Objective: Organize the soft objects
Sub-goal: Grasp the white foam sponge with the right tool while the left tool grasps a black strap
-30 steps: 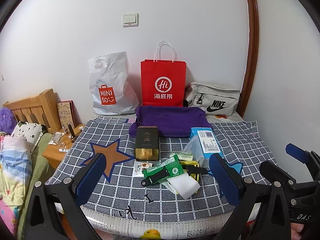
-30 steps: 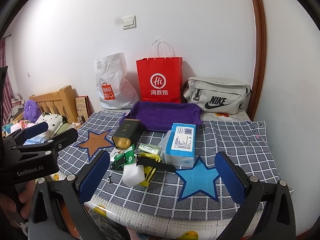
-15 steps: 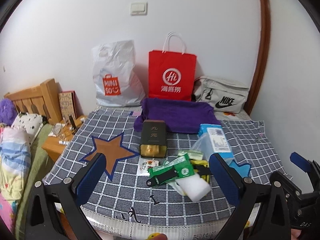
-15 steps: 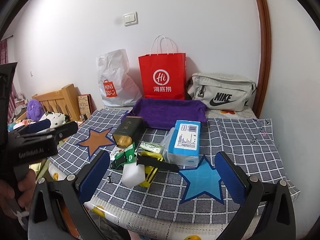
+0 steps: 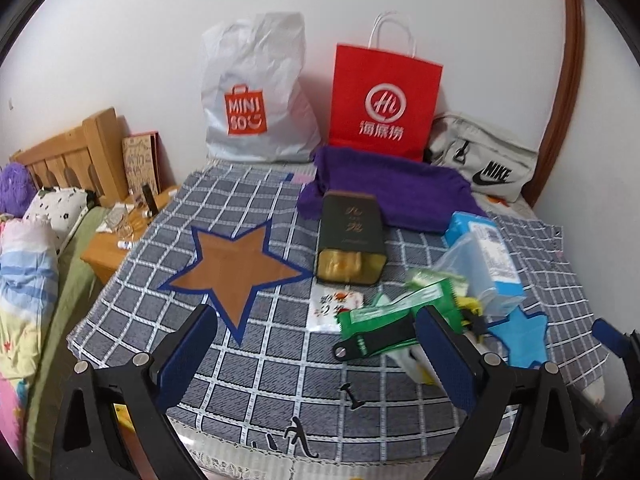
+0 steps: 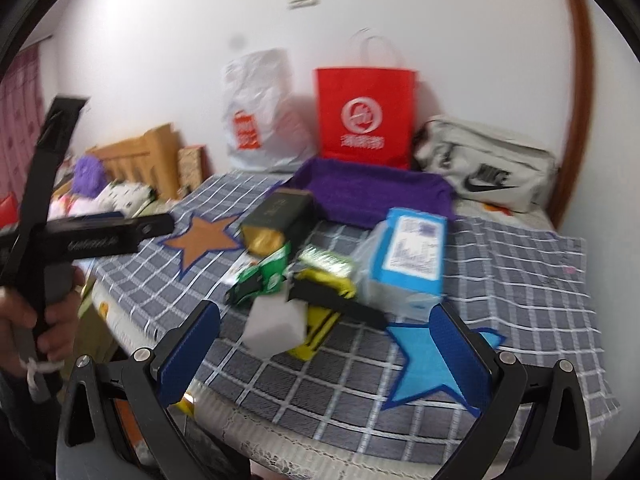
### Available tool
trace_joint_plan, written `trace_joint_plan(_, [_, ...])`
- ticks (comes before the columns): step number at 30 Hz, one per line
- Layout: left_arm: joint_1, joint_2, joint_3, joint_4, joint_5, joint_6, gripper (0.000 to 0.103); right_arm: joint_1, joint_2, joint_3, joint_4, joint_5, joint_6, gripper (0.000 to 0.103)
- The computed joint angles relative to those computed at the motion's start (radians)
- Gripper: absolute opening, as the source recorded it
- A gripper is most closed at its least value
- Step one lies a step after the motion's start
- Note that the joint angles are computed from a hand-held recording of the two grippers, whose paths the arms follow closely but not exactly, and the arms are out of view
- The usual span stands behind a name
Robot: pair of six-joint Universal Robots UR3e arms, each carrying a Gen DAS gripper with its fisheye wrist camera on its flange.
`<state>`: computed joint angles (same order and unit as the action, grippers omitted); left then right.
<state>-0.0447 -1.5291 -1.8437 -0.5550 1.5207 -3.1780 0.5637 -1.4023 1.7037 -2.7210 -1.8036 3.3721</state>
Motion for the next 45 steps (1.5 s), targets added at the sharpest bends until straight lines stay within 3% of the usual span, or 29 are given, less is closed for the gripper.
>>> trace_joint_plan(10, [0.067,-0.085,-0.053,0.052,-0.120,0.066,0.100,0.021,0.223,-0.126,0.021,0.034,-0.063,0.102])
trace_joint_plan(18, [0.063,-0.197,-0.057,0.104,-0.203,0.207,0.097,-0.012,0.308,-0.192,0.019,0.069,-0.124,0.072])
trace_joint_plan(20, [0.072,-0.223,-0.048,0.098,-0.241,0.226,0.096,-0.027,0.287,-0.159,-0.016,0.115,-0.140,0.057])
trace_joint_plan(22, [0.072,-0.257,-0.032,0.105,-0.255,0.230,0.094,-0.037,0.266,-0.144,-0.014,0.139,-0.158,0.055])
trace_joint_plan(26, [0.064,-0.343,0.024,0.085,-0.287,0.243,0.075,-0.041,0.262,-0.146,-0.009,0.135,-0.182,0.054])
trace_joint_plan(35, [0.040,-0.411,0.071,0.093,-0.305,0.258,0.048,-0.104,0.184,-0.063,-0.036,0.207,-0.195,0.053])
trace_joint_plan(38, [0.056,-0.397,0.076,0.066,-0.316,0.251,0.034,-0.129,0.144,-0.023,-0.046,0.229,-0.199,0.053])
trace_joint_plan(45, [0.085,-0.374,0.092,0.000,-0.246,0.236,0.032,-0.172,0.097,0.031,-0.017,0.279,-0.221,0.053])
